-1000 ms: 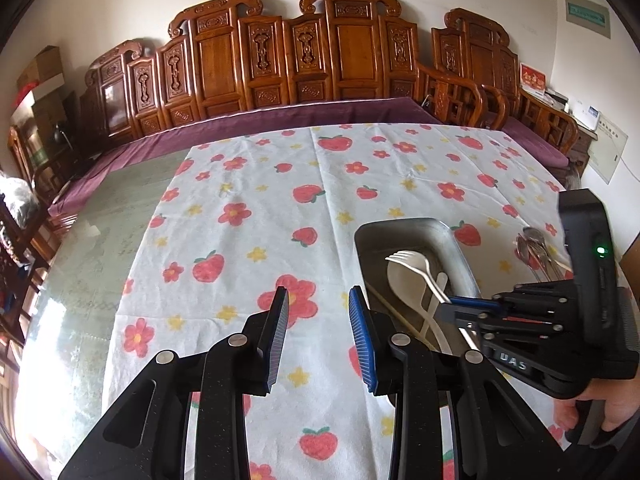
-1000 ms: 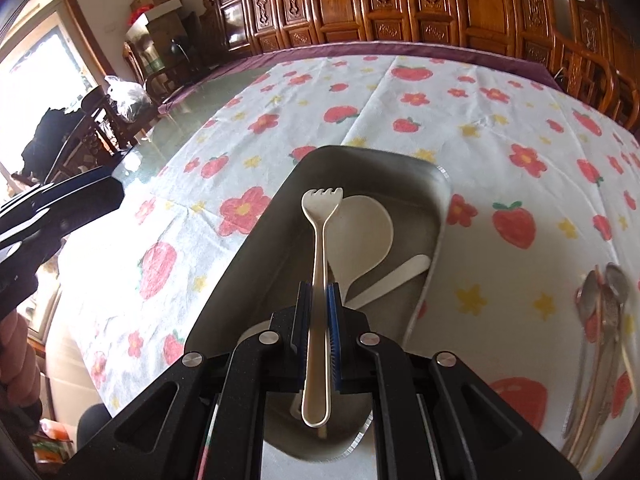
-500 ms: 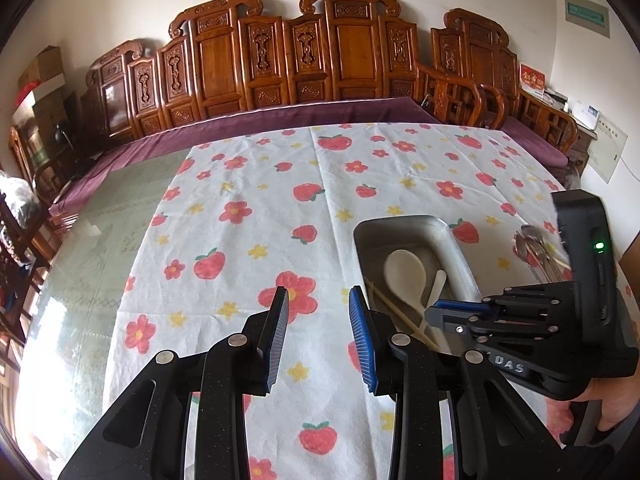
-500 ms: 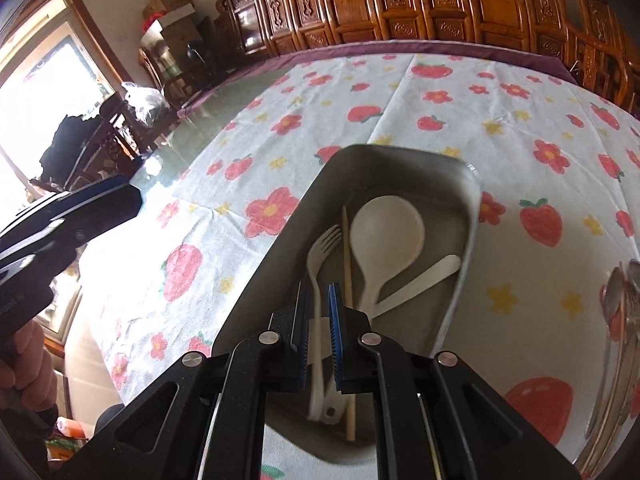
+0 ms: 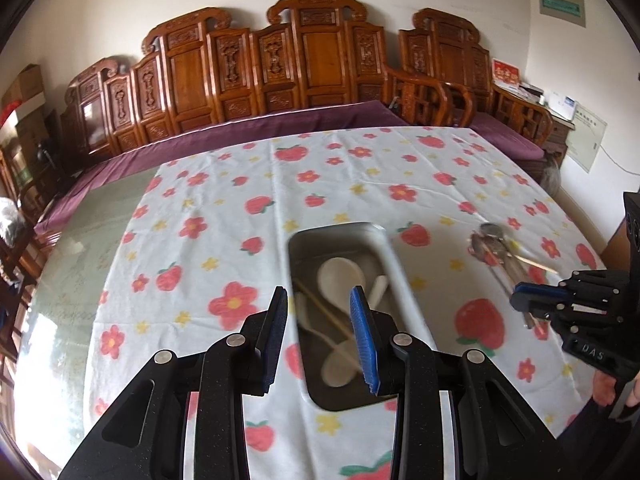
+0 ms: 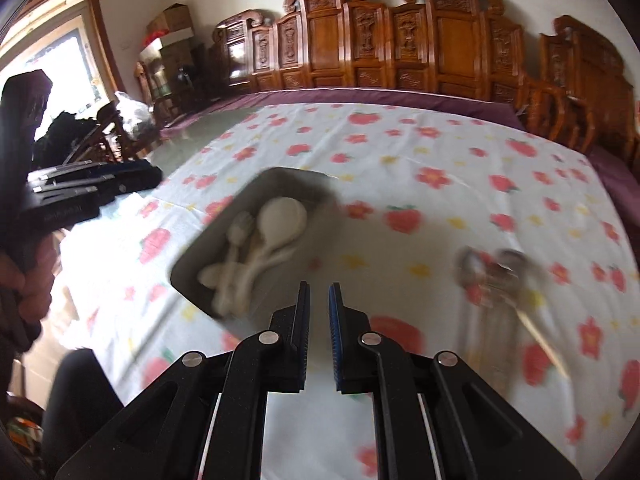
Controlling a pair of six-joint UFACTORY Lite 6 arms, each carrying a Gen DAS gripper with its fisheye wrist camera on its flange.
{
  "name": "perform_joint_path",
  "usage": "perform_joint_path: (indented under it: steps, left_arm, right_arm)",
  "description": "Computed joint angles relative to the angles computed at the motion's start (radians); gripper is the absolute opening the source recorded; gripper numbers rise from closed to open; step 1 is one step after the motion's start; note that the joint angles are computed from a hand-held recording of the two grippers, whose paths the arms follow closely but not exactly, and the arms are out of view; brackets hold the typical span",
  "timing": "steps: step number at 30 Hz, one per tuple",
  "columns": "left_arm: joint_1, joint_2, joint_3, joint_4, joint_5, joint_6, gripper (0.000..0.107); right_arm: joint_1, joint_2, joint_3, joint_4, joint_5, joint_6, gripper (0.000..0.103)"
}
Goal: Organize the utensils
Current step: 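Grasp a wooden chopstick with the left tool while the right tool reaches toward the metal utensils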
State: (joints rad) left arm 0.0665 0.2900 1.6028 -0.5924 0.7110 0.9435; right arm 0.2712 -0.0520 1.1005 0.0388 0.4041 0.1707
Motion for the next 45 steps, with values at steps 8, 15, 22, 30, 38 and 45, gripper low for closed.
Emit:
perform_joint_path:
  steps: [8,15,22,30,38,45]
  left_arm:
    - [-0.162,-0.106,-0.165,0.025,-0.076,-0.084,0.031]
    - [-0.306,-0.127,-0.284,0.049,-0.162,-0.162,0.037]
    - [-0.434,-0.052,-0.287,0.122,-0.227,-0.288,0.037]
    - [-0.552,0.075,-0.222,0.126,-0.262,-0.398,0.037]
    - [-0.639,0.221,-0.100,0.119,-0.267,-0.492,0.037]
    - [-0.689,0.329,0.009,0.156,-0.248,-0.579,0.028]
  right_arm:
    - [-0.303,-0.186,-0.249,0.162,-0.033,-0.304,0.021]
    - [-0.521,-0.153,-0.330,0.526,-0.071,-0.749,0.021]
    - [-0.551,-0.089,-0.353,0.603,-0.120,-0.877,0.021]
    - [-0.583,-0.079,-0.344,0.638,-0.130,-0.942,0.021]
    - [-0.644,-0.061,-0.335,0.657,-0.125,-0.978,0.021]
    - [-0.657,-0.057,-0.332,0.722,-0.114,-1.034,0.021]
